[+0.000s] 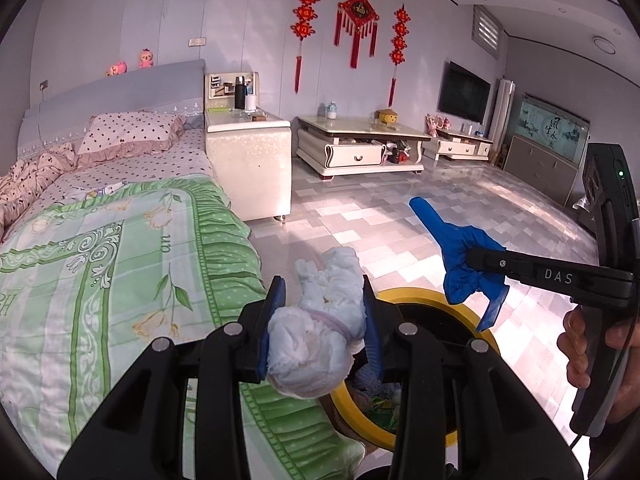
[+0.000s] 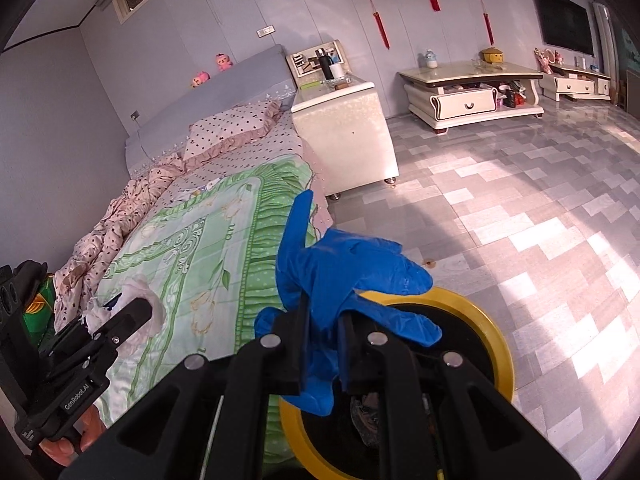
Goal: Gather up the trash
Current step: 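Carry the white scrap and blue glove in both tools over the bin, then open both tools to drop the white scrap and blue glove into the bin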
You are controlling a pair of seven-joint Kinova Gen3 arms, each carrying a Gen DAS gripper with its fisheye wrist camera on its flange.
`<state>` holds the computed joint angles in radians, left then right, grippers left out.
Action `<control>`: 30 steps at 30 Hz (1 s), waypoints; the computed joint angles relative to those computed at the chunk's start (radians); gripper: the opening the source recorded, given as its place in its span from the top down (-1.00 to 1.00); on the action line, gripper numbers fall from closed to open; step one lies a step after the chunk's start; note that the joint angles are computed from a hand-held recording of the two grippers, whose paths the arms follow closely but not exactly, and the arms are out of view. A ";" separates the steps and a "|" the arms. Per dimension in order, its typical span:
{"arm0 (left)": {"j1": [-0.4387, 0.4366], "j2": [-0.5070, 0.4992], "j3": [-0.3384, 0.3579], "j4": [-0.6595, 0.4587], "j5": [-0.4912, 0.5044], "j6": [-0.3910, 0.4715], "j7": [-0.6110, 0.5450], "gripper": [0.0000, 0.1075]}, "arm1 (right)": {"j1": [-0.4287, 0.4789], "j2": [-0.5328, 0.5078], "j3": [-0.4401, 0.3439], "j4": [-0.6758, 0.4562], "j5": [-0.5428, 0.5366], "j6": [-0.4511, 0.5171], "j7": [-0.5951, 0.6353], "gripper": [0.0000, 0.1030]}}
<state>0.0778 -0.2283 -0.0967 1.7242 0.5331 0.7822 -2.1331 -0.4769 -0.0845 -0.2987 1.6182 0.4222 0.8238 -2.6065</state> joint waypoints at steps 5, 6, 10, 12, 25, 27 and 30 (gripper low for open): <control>0.016 0.064 0.060 0.015 -0.022 -0.048 0.024 0.35 | 0.011 0.012 0.017 0.022 -0.012 0.012 0.000 0.80; 0.018 0.078 0.070 0.014 -0.025 -0.052 0.034 0.35 | 0.012 0.015 0.018 0.027 -0.010 0.016 -0.005 0.80; 0.020 0.137 0.096 0.011 -0.027 -0.066 0.047 0.35 | 0.023 0.021 0.042 0.056 -0.039 -0.001 0.007 0.80; 0.018 0.161 0.114 0.012 -0.045 -0.078 0.063 0.35 | 0.027 0.027 0.049 0.064 -0.052 -0.002 0.015 0.80; -0.016 0.265 0.160 -0.018 -0.023 -0.062 0.070 0.28 | 0.048 0.071 0.101 0.045 -0.176 0.035 0.117 0.78; -0.023 0.262 0.161 -0.019 -0.013 -0.060 0.063 0.25 | 0.048 0.069 0.100 0.039 -0.173 0.044 0.107 0.72; -0.036 0.254 0.154 -0.020 0.012 -0.042 0.058 0.02 | 0.049 0.058 0.099 0.043 -0.167 0.050 0.090 0.63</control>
